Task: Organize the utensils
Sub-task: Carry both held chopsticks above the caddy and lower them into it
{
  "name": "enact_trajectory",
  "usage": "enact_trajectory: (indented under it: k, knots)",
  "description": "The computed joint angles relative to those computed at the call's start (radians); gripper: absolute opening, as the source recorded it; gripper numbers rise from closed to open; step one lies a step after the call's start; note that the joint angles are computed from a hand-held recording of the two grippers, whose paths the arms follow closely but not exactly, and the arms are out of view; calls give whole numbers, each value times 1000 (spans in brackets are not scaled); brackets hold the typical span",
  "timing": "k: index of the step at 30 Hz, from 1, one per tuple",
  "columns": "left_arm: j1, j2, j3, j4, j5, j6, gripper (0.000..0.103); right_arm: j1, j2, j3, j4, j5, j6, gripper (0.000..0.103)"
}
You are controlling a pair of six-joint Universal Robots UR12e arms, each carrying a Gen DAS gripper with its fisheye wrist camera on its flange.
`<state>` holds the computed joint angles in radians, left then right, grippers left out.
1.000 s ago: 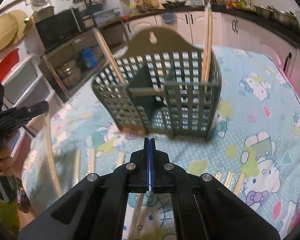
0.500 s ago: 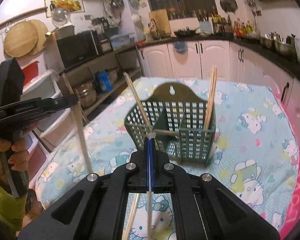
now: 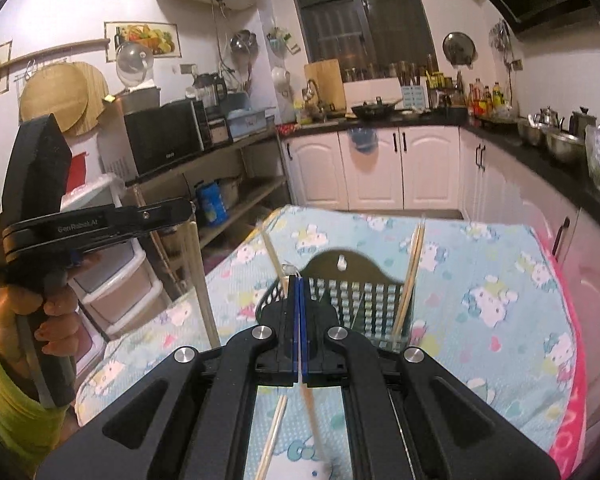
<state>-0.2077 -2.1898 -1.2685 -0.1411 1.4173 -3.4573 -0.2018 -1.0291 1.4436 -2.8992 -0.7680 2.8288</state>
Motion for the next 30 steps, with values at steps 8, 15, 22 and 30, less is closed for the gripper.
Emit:
enact_trajectory:
  k: [8, 15, 22, 30]
  knots:
    - [-11, -43, 107, -20, 13, 40, 2, 6, 34, -81, -53, 13, 63, 1]
    - [-13, -82, 189, -34, 26, 58, 2, 15, 78, -170, -97, 24, 127, 1]
    - [-9, -117, 254, -46, 44, 51, 2, 28, 123, -250, -116, 13, 156, 1]
    - [-5, -146, 288, -61, 29, 27, 2, 41, 173, -324, -96, -31, 188, 1]
